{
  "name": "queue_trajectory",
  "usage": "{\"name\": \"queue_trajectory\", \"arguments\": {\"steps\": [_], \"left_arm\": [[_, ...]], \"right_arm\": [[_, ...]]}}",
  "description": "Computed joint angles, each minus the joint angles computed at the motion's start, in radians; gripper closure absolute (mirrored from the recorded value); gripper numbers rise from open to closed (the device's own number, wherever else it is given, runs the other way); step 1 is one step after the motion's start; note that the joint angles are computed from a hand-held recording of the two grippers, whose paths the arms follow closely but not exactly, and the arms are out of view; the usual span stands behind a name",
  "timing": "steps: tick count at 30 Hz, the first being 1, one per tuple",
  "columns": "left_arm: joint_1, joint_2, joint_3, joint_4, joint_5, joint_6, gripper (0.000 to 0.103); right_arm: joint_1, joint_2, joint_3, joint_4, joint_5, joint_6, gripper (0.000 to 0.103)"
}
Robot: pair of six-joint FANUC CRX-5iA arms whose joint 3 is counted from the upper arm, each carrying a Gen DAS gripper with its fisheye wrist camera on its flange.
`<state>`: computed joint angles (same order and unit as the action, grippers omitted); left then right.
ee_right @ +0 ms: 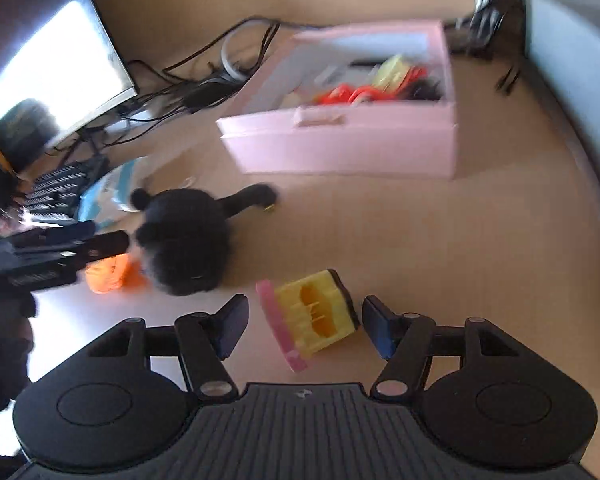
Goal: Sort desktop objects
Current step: 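Set down the orange toy and grasp the black plush bird with the left gripper, then carry the plush bird and cupcake toy into the pink box and open both grippers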
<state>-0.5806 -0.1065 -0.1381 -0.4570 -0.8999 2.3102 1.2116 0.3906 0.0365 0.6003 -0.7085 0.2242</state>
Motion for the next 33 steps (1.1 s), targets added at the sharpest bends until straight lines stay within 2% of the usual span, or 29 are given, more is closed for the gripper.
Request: {"name": "queue_trajectory", "arguments": {"steps": [2,6,10,12,13,16,20,21,22,23,33], "left_arm": [[-0.011,0.007,0.007,0.002,-0.021,-0.004,0.016],[-0.007,0.017,0.004,0.050,-0.025,-0.058,0.015],[0.028,0.017,-0.027,0.168,0.047,-0.188,0.008],[0.032,0.038,-0.020,0.212,0.074,-0.245,0.007],[0.027,0.056,-0.004,0.212,0.074,-0.249,0.007],[0.010,0.129,0.066,0.202,0.049,-0.236,0.007],[-0.014,0.214,0.158,0.154,-0.010,-0.182,0.007],[-0.021,0.224,0.172,0.136,-0.021,-0.172,0.010],[-0.030,0.230,0.183,0.114,-0.032,-0.158,0.019],[-0.038,0.229,0.186,0.096,-0.039,-0.147,0.023],[-0.045,0.118,0.065,0.159,0.006,-0.243,0.027]], "right_arm": [[0.010,-0.014,-0.039,0.085,-0.007,0.005,0.027],[0.024,0.003,-0.053,0.170,-0.053,0.060,0.026],[-0.004,0.028,-0.049,0.159,-0.030,0.011,0.026],[-0.020,0.028,-0.052,0.154,-0.007,-0.026,0.040],[-0.022,0.026,-0.057,0.161,0.002,-0.040,0.057],[-0.013,0.009,-0.087,0.238,-0.007,-0.091,0.061],[0.002,-0.016,-0.091,0.221,-0.054,-0.074,0.061],[0.004,-0.025,-0.096,0.217,-0.059,-0.075,0.061],[0.006,-0.033,-0.100,0.209,-0.063,-0.072,0.061],[0.009,-0.039,-0.098,0.199,-0.069,-0.067,0.061],[0.024,-0.051,-0.065,0.139,-0.078,0.018,0.061]]}}
